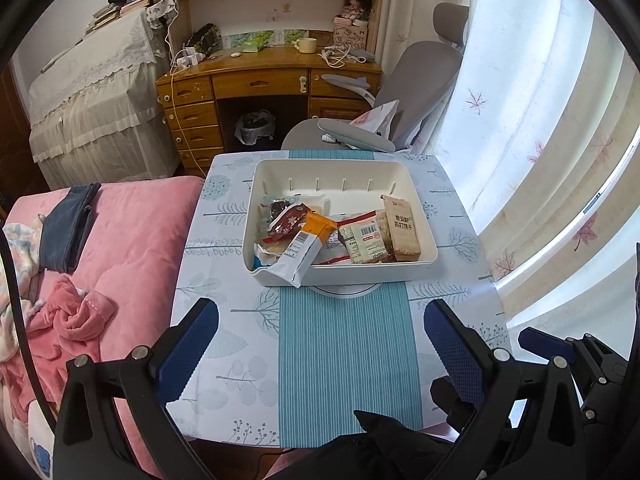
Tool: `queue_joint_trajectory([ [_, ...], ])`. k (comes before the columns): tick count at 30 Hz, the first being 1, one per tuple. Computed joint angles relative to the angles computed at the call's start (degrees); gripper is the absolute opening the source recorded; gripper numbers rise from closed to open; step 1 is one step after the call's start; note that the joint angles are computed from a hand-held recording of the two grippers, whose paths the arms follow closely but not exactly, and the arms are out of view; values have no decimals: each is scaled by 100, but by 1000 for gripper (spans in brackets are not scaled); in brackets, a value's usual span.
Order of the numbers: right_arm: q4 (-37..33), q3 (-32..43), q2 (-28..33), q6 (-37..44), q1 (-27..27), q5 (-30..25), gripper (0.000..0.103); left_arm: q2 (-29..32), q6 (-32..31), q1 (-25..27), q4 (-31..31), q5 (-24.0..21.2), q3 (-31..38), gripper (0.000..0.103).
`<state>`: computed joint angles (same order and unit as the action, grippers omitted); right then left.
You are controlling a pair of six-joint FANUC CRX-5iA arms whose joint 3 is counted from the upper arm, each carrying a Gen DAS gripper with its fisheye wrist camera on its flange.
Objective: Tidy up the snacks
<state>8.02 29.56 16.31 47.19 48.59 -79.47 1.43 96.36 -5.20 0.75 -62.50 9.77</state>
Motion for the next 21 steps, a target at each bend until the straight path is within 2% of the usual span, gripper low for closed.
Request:
queue_joint_trajectory([
  [21,7,-61,-34,-54,8,-4,103,2,-106,9,48,26,-8,102],
])
